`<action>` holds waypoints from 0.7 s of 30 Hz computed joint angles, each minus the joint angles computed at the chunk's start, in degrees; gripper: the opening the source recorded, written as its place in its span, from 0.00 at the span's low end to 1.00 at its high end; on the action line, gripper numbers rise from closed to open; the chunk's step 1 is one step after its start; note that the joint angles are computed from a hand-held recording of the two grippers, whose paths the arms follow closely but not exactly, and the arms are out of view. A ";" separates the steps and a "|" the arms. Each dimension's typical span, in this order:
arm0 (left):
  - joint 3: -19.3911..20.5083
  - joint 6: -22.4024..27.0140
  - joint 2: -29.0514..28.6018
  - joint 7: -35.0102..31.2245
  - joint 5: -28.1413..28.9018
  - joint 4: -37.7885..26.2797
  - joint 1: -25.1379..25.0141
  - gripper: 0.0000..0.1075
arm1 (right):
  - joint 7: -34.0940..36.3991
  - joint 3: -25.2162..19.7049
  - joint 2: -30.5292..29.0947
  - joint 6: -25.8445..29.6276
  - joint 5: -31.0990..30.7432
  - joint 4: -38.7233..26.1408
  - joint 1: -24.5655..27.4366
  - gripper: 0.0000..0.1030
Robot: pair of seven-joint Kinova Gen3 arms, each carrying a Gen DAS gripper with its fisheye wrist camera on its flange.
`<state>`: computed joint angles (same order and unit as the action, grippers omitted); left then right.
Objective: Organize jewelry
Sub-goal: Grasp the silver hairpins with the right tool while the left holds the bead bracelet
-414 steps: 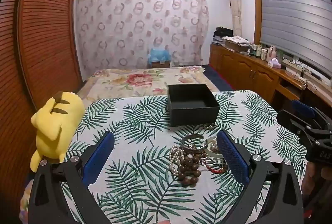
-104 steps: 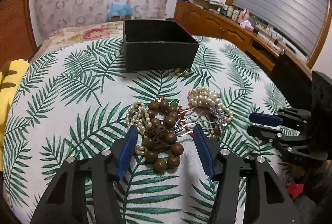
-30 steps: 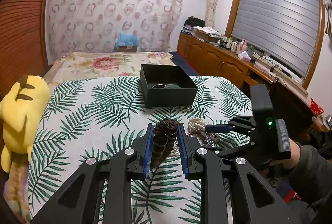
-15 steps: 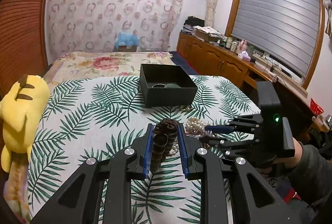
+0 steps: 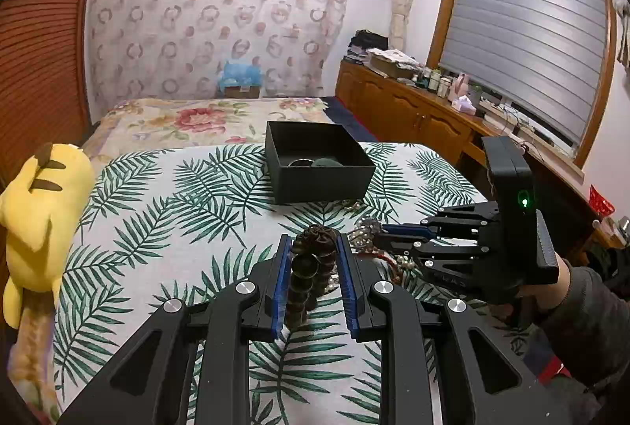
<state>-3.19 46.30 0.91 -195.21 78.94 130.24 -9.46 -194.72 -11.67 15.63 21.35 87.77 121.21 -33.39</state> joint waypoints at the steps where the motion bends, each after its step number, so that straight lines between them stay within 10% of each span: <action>1: 0.04 -0.10 0.17 0.00 0.12 -0.06 0.05 0.20 | -1.34 0.10 0.12 -0.96 1.59 0.04 0.42 0.15; 11: 0.10 -0.31 0.36 0.46 -0.05 -0.22 0.08 0.20 | -7.21 -4.64 -0.57 1.45 8.89 1.30 3.12 0.07; 21: -0.04 -0.33 1.21 -1.02 1.43 -0.35 -0.36 0.20 | 2.71 -2.72 -4.21 5.61 -0.72 1.01 -0.53 0.02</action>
